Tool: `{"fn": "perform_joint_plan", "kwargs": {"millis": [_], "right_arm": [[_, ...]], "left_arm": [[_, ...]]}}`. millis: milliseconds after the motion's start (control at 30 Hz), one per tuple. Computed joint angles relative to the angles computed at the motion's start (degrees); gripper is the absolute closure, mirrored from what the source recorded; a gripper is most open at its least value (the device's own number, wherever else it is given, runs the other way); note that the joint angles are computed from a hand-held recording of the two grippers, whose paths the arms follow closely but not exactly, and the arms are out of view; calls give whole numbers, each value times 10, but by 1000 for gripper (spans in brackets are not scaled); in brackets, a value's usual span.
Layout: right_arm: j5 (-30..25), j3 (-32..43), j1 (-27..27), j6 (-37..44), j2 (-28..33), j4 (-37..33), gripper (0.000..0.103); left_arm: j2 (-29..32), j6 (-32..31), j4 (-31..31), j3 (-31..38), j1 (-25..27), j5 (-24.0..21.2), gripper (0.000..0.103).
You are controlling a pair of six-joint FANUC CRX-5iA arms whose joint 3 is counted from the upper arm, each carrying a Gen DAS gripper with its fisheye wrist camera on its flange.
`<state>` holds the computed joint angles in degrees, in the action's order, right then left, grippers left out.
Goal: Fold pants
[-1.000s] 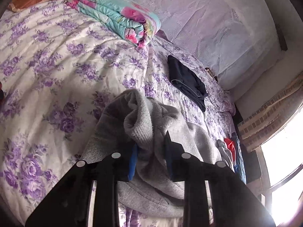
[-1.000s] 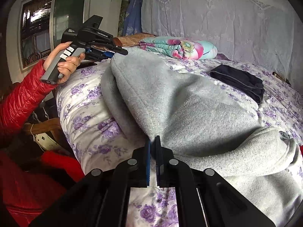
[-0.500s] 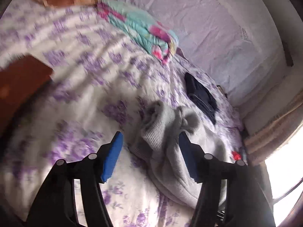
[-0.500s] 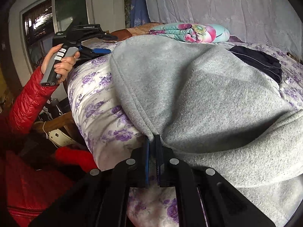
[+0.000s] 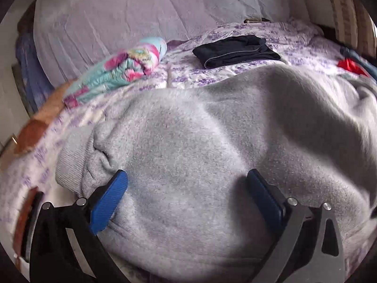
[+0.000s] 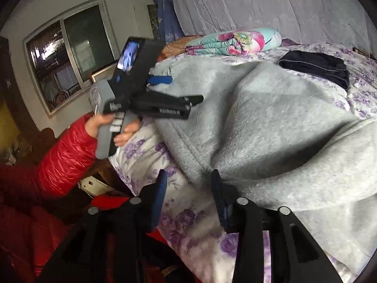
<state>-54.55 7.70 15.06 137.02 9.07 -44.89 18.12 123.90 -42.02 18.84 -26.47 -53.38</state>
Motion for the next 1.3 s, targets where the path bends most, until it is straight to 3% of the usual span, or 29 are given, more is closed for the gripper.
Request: {"fn": "perform_joint_plan", "kwargs": {"millis": [67, 100, 167, 233, 333, 467, 567, 633, 700, 767, 867, 967, 1033, 1100, 1167, 1200, 1300], "right_arm": [[38, -9, -12, -14, -28, 11, 43], [59, -5, -17, -39, -34, 27, 33], [96, 16, -15, -141, -24, 100, 26], [97, 69, -11, -291, 21, 205, 23], [-33, 229, -12, -492, 147, 324, 20], [-194, 434, -10, -594, 292, 360, 16], [-228, 475, 25, -609, 342, 474, 15], [-236, 476, 30, -591, 351, 495, 15], [-196, 418, 25, -571, 314, 485, 29], [-179, 387, 12, -549, 283, 454, 74], [-86, 269, -21, -541, 175, 380, 86], [42, 112, -67, -505, 40, 292, 87], [96, 23, -114, -481, -29, 221, 87], [144, -70, -141, -523, -79, 238, 83], [143, -108, -190, -539, -92, 185, 50], [125, -105, -224, -511, -89, 114, 45], [76, -78, -303, -389, -72, -86, 43]], "left_arm": [[-4, 10, -15, -6, -6, 2, 5], [-11, -3, 23, -17, 12, 21, 5], [-26, -60, 148, -52, 68, 80, 5], [-41, -76, 194, -86, 90, 126, 5], [-32, -58, 157, -66, 73, 102, 5], [-33, -66, 167, -69, 78, 111, 5], [-40, -79, 188, -84, 85, 133, 5], [-44, -87, 199, -91, 90, 144, 5], [-50, -98, 217, -104, 96, 162, 5], [-57, -113, 241, -120, 106, 183, 5], [-66, -137, 276, -142, 118, 211, 5], [-67, -140, 279, -145, 120, 214, 5], [-65, -135, 269, -139, 117, 206, 5], [-63, -130, 261, -134, 114, 199, 5], [-59, -125, 251, -126, 111, 189, 5], [-57, -122, 245, -121, 109, 183, 5], [-45, -105, 213, -96, 96, 150, 5]]}}
